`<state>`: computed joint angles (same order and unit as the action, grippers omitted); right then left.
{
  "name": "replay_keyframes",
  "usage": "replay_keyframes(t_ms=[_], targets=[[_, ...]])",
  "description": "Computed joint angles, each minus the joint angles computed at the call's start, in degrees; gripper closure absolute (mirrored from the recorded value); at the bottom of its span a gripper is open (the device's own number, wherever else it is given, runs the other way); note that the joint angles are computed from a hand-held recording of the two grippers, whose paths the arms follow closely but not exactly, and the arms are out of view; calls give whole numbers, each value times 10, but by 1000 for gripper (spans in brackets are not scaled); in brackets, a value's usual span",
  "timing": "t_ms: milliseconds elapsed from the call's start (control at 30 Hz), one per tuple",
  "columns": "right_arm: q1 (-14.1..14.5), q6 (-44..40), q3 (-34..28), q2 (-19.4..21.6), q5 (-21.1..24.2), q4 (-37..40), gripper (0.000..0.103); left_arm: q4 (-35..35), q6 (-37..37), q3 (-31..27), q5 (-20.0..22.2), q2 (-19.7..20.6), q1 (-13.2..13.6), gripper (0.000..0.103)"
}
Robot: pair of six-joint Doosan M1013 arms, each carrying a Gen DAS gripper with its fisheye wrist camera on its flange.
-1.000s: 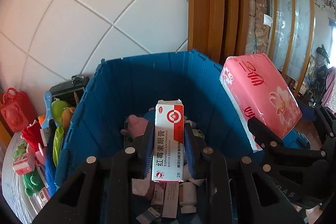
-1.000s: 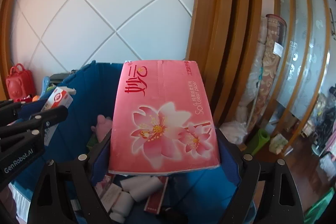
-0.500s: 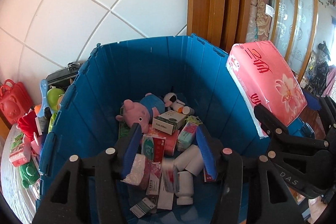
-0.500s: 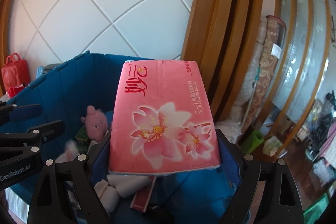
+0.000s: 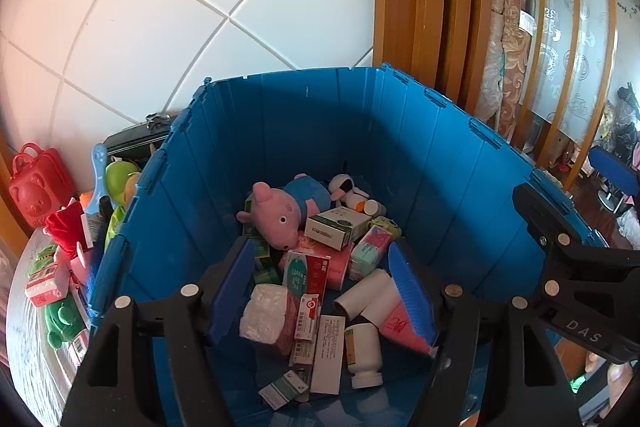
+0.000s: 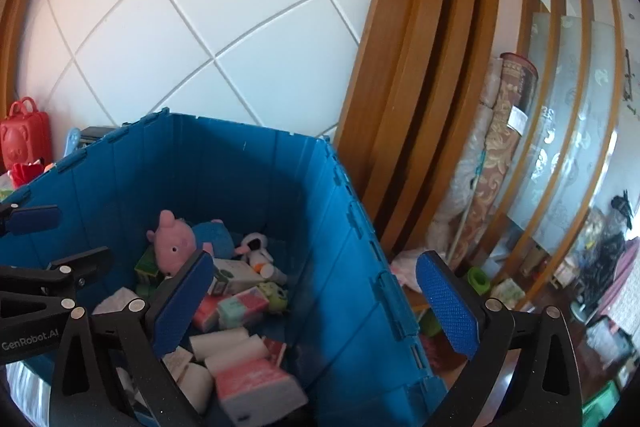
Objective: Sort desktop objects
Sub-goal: 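Withdraw both grippers from the crate back toward the pile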
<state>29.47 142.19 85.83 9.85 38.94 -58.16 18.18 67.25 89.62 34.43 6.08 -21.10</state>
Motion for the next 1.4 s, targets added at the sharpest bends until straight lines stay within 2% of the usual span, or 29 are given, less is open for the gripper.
replay_keyframes(t_ms=[133, 300, 400, 500, 600, 700, 867, 1067, 1167, 1233, 1400], targets=[[2, 10, 6, -4, -5, 0, 0, 46, -37, 13, -11, -10, -2, 33], [5, 37, 19, -14, -30, -9, 0, 125, -109, 42, -56, -35, -1, 33], [11, 63, 29, -21, -60, -30, 0, 200, -183, 60, -73, -50, 1, 33], [17, 110, 39, -27, -102, -69, 0, 247, -238, 76, -80, -65, 9, 33], [23, 156, 43, -29, -146, -105, 0, 289, -291, 89, -72, -79, 23, 33], [32, 166, 34, -23, -184, -107, 0, 306, -319, 100, -63, -92, 43, 33], [58, 97, 5, -2, -217, -47, 0, 315, -346, 120, -50, -109, 97, 33], [107, 73, -33, 28, -213, -31, 0, 277, -322, 140, -55, -116, 188, 33], [134, 60, -61, 51, -201, -17, 0, 213, -262, 143, -56, -109, 241, 33], [149, 26, -83, 69, -195, 18, 0, 166, -216, 143, -54, -99, 275, 33], [177, -59, -136, 119, -148, 118, 0, 28, -66, 128, -37, -59, 340, 33]])
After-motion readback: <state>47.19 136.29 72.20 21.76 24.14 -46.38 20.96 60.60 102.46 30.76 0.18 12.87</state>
